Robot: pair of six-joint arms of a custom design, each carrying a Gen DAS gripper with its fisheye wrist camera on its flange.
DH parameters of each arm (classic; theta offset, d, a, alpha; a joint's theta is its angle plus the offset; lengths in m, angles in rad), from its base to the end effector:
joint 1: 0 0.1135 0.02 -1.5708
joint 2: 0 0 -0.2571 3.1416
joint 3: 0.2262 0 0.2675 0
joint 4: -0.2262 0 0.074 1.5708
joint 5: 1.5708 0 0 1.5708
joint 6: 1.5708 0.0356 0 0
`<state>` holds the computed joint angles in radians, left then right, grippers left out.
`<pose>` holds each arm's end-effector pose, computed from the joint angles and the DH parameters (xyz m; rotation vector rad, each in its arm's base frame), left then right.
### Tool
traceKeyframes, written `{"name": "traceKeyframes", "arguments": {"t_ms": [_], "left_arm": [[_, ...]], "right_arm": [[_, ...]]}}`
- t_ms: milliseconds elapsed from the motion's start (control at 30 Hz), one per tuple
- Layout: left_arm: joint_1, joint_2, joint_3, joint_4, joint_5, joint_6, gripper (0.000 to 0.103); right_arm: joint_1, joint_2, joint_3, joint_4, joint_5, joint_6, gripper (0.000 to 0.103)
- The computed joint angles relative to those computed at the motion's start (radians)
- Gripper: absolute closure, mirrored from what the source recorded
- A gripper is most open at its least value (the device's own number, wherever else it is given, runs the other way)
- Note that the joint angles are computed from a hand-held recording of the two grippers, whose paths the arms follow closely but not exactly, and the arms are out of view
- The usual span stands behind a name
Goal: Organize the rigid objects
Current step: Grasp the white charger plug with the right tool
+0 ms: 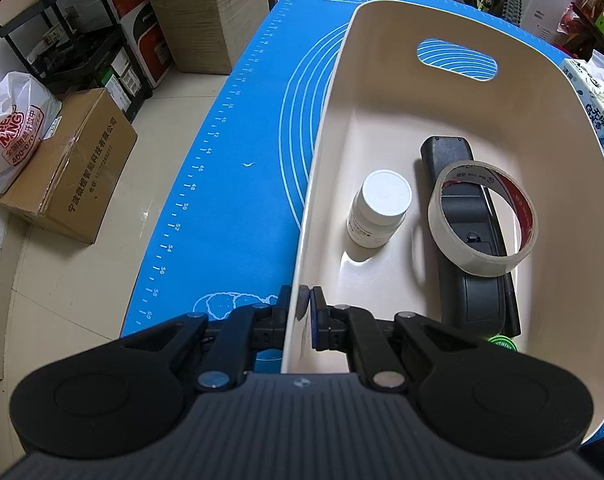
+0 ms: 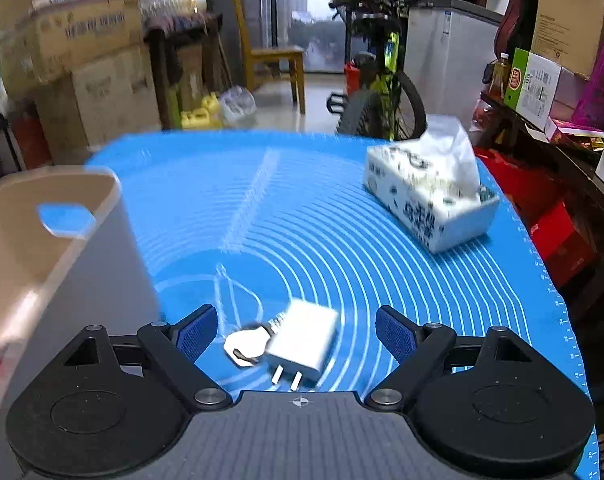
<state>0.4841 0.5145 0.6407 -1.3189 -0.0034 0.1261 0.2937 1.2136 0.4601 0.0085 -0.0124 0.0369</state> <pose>0.0776 0.0409 0.2305 -0.4954 2.7328 0.1641 0.2314 0.0704 0.1455 -0.3037 2.3027 0.1816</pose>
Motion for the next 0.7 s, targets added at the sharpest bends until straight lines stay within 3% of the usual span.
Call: {"name": "traceKeyframes", "arguments": {"t_ms": [200, 367, 467, 500, 533, 700], "left_arm": [[-0.009, 0.002, -0.001, 0.003, -0.006, -0.004, 0.093], [-0.014, 0.001, 0.0, 0.002, -0.009, -0.006, 0.093], [-0.015, 0.001, 0.0, 0.002, -0.009, -0.008, 0.093], [-0.021, 0.0, 0.0, 0.002, -0.012, -0.012, 0.093], [-0.014, 0.001, 0.0, 0.002, -0.009, -0.006, 0.093], [-0.015, 0.003, 0.001, 0.002, -0.006, -0.009, 0.093]], "right_arm": [[0.014, 0.125, -0.015, 0.108, 0.055, 0.026, 0.02], [-0.027, 0.191, -0.015, 0.182, 0.026, 0.034, 0.025], [-0.038, 0.201, -0.017, 0.204, -0.011, 0.019, 0.039], [-0.039, 0.197, -0.019, 0.204, -0.033, 0.018, 0.051], [-0.034, 0.191, -0.019, 0.198, -0.045, 0.019, 0.057], [-0.013, 0.145, -0.021, 0.149, -0.026, 0.038, 0.059]]}}
